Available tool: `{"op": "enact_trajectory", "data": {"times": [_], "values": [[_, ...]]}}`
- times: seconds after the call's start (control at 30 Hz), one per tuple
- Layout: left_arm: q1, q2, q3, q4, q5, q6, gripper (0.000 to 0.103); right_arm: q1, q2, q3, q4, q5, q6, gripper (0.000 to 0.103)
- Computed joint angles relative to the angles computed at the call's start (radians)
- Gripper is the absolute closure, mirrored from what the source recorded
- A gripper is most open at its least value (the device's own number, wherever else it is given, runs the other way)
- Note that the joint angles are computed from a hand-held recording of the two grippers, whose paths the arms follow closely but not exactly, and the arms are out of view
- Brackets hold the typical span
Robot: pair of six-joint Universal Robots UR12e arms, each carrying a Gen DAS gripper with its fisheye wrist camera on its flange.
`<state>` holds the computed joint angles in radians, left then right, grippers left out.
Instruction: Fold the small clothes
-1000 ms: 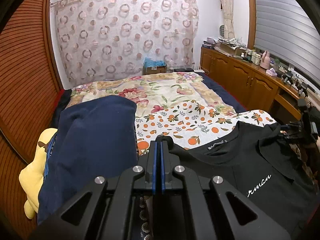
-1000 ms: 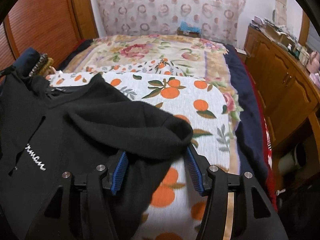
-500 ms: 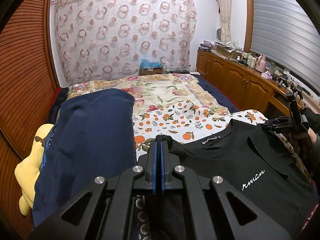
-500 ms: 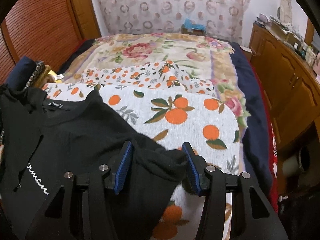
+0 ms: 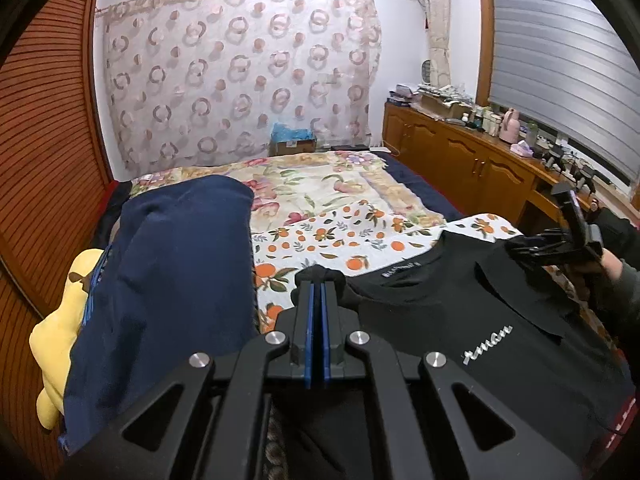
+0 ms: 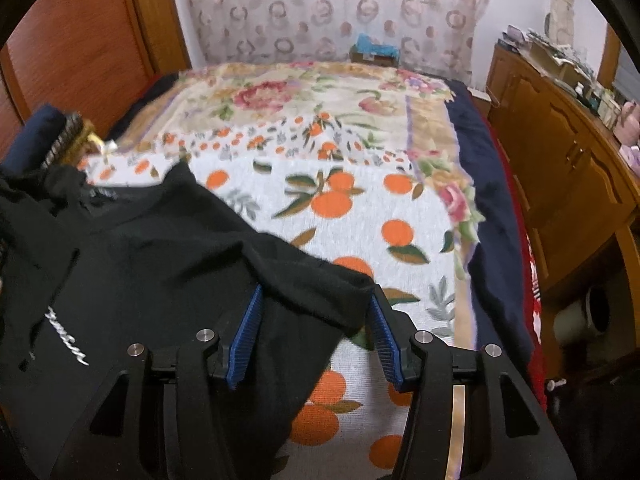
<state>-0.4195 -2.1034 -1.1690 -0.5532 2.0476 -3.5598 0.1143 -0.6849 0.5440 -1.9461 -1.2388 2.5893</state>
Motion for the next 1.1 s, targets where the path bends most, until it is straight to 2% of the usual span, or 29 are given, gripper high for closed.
{"op": "enact_trajectory", "data": {"times": [0.03, 0.1, 0.13, 0.2, 0.47, 0.67, 0.87, 1.1], "values": [[-0.004, 0.002, -0.004, 0.004, 0.001, 0.001, 0.102, 0.000, -0.003, 0.005, 0.002, 0.012, -0.002, 0.056], [-0.013, 0.009, -0.014, 0.015, 0.003, 0.006, 0.102, -0.002, -0.011, 0.018, 0.006, 0.040, -0.006, 0.079], [-0.018, 0.012, -0.019, 0.019, 0.006, 0.007, 0.102, -0.002, -0.017, 0.030, 0.005, 0.053, -0.017, 0.085], [-0.025, 0.021, -0.032, 0.031, 0.012, 0.010, 0.102, 0.002, -0.044, 0.084, -0.052, 0.045, -0.020, 0.090], [-0.062, 0.082, -0.126, 0.117, 0.046, -0.004, 0.102, -0.021, -0.188, 0.327, -0.314, 0.188, 0.058, 0.092], [-0.098, 0.143, -0.244, 0.181, 0.064, -0.060, 0.102, -0.056, -0.341, 0.558, -0.478, 0.280, 0.071, 0.092], [-0.131, 0.196, -0.353, 0.232, 0.104, -0.138, 0.102, -0.093, -0.451, 0.718, -0.517, 0.322, 0.057, 0.092], [-0.168, 0.238, -0.415, 0.242, 0.163, -0.201, 0.102, -0.140, -0.556, 0.849, -0.475, 0.346, 0.021, 0.092]]}}
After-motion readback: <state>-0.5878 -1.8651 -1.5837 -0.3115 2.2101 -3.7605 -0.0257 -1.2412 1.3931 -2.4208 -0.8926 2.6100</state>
